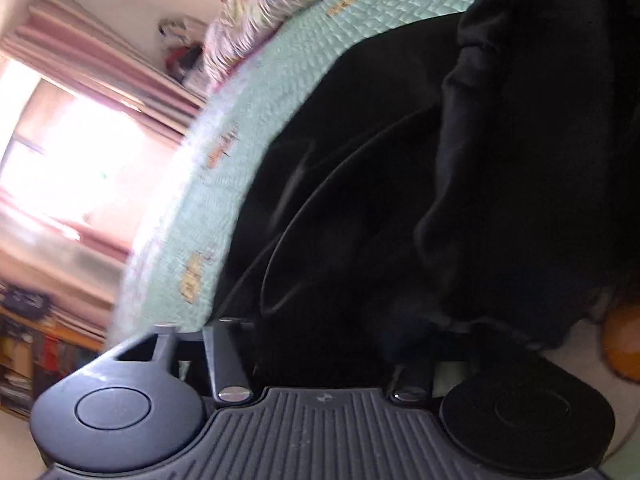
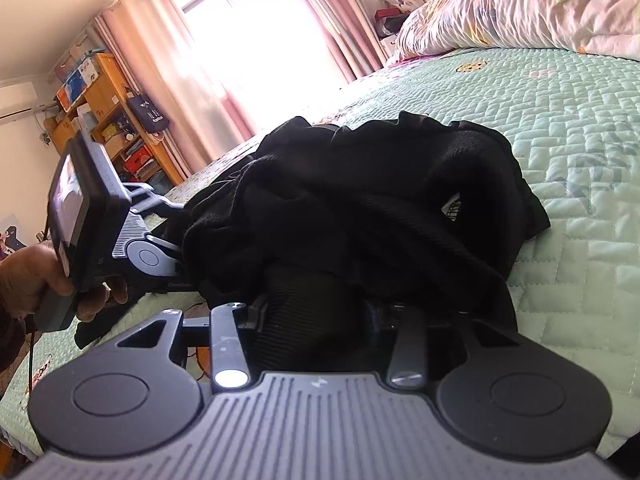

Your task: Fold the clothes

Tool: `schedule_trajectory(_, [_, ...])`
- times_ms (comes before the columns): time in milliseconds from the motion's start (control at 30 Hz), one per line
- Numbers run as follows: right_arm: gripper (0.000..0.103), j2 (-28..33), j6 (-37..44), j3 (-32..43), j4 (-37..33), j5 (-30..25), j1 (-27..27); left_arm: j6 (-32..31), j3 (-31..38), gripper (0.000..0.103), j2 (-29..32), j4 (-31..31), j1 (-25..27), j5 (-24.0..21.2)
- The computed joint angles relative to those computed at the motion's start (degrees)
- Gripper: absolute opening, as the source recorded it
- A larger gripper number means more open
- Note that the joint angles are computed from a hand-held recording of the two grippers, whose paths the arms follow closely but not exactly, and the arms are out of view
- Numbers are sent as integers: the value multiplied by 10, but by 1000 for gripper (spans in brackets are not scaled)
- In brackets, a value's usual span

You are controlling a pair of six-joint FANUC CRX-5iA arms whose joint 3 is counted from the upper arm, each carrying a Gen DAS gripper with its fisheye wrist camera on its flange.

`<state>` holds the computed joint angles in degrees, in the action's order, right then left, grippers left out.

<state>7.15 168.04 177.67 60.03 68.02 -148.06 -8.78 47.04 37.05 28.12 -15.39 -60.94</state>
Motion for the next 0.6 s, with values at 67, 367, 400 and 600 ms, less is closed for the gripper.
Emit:
schedule_trajectory(67, [47, 1, -13, 4, 8, -1, 4, 84, 56, 5, 24, -4, 6, -67])
schedule_trajectory(367, [47, -10, -24, -10, 32, 26, 26, 256, -115, 4, -89, 170, 64, -31])
schedule_trajectory(400, [48, -19, -7, -23, 36, 44, 33, 267, -123, 4, -97, 187, 71, -37])
schedule_trajectory(600, [54, -71, 94, -90, 73, 124, 77, 334, -98, 4, -100, 257, 114, -110])
